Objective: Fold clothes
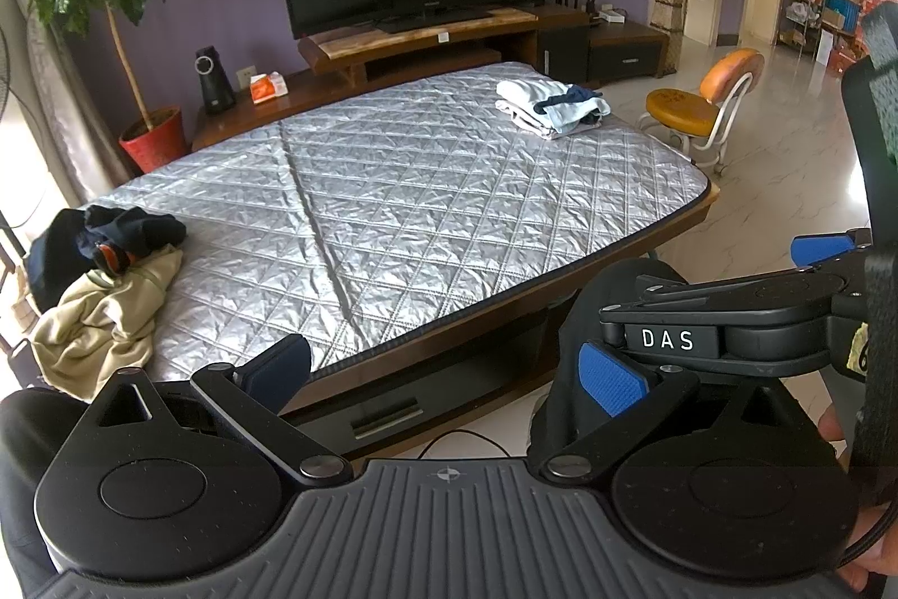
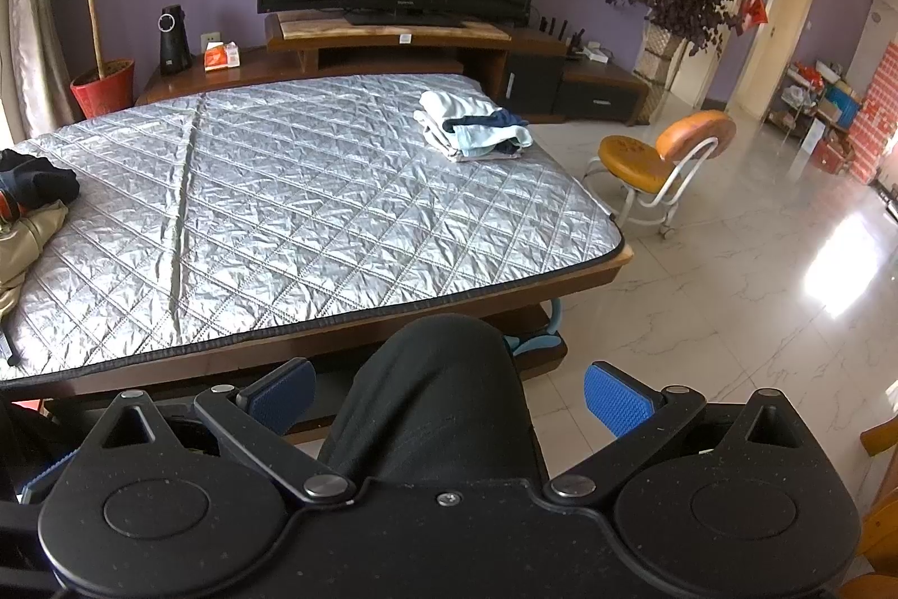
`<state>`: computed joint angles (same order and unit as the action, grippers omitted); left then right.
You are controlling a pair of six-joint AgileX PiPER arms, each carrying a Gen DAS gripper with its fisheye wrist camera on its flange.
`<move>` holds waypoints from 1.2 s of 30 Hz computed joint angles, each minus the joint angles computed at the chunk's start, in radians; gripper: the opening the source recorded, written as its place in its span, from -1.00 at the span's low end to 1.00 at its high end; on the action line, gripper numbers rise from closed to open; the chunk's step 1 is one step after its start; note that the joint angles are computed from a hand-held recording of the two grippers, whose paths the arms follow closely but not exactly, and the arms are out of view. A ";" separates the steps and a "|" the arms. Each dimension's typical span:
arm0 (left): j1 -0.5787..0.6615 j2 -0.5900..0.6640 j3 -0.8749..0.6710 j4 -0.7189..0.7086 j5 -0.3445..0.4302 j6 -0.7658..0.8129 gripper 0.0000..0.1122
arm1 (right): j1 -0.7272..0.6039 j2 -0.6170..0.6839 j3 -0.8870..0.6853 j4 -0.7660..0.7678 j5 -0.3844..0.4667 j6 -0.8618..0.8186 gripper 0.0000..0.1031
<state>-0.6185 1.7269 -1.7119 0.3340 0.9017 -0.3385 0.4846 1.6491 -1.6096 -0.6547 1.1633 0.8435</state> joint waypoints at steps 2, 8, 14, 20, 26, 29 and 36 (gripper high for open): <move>0.000 0.001 -0.002 0.000 0.001 0.000 0.83 | 0.002 0.000 0.000 -0.001 0.001 0.001 0.99; -0.002 0.003 -0.004 0.003 0.004 -0.001 0.83 | 0.002 0.002 -0.003 0.001 0.003 0.000 0.99; -0.003 0.004 -0.007 0.003 0.007 -0.001 0.83 | 0.003 0.000 -0.002 0.003 0.006 -0.002 0.99; -0.002 0.005 -0.009 0.003 0.008 0.001 0.83 | 0.001 0.001 -0.001 0.004 0.005 -0.003 0.99; 0.001 0.008 -0.008 0.004 0.008 0.003 0.83 | -0.002 0.005 -0.002 0.008 0.003 -0.005 0.99; 0.002 0.006 -0.003 0.007 0.003 0.003 0.83 | -0.004 0.009 -0.006 0.012 0.003 -0.010 0.99; 0.003 0.007 0.000 0.007 0.000 0.007 0.83 | -0.004 0.007 0.008 0.007 -0.009 0.000 0.99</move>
